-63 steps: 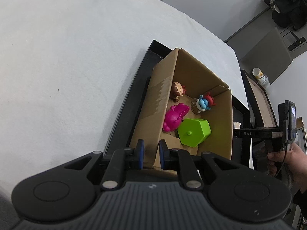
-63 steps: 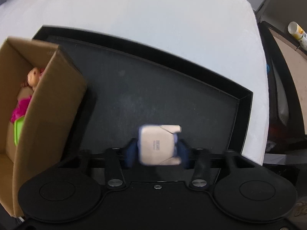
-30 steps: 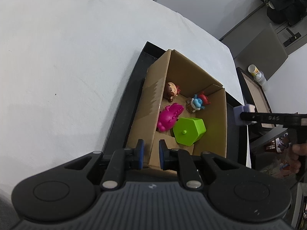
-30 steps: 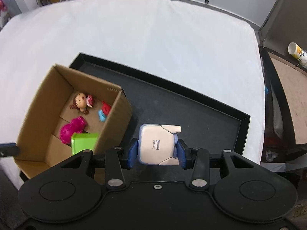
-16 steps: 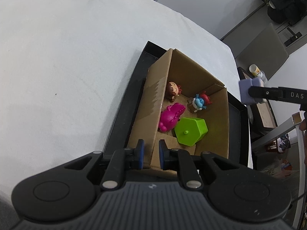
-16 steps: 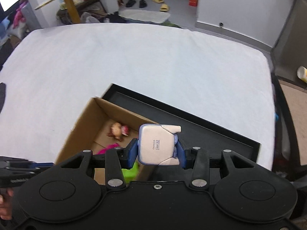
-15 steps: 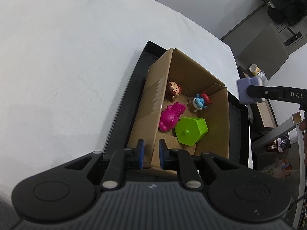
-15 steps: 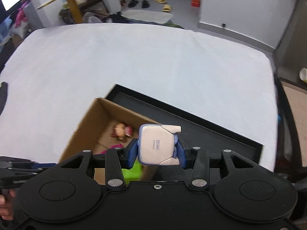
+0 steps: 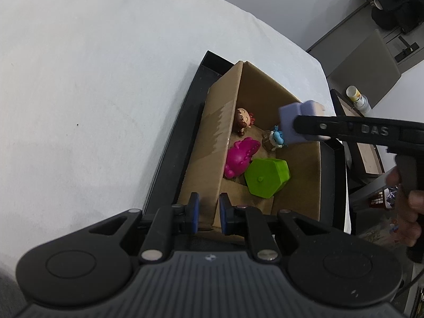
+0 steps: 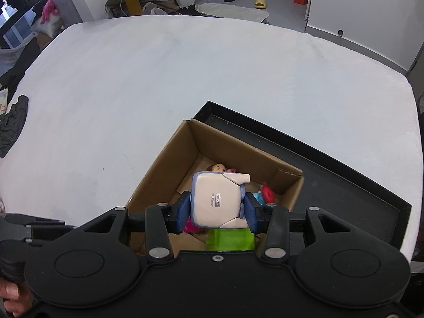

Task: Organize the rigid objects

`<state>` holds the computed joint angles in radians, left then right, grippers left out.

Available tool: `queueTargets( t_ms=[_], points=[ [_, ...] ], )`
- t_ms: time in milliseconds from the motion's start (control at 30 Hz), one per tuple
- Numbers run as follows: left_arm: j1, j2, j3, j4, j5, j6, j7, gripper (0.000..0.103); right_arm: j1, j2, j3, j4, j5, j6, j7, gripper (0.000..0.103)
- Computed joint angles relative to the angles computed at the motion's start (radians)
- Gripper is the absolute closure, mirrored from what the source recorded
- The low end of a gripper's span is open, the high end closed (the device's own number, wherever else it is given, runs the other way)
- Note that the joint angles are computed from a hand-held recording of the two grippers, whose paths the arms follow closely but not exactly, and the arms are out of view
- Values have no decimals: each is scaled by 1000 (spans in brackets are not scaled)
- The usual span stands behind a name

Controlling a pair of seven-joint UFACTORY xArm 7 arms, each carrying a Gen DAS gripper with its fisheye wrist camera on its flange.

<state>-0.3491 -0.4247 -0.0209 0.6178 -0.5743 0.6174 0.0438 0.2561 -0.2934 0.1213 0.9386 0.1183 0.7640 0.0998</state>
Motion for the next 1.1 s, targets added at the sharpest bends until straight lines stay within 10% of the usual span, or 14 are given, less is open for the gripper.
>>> queueTargets(
  t_ms=[533,1100],
  points=[
    [11,32,16,22,-49,30,63,88,38,88,26,-20,-36,-147,9,59],
    [40,-21,19,28,-45,70,41,88,45,20,14,16,29,-30,53,57]
  ],
)
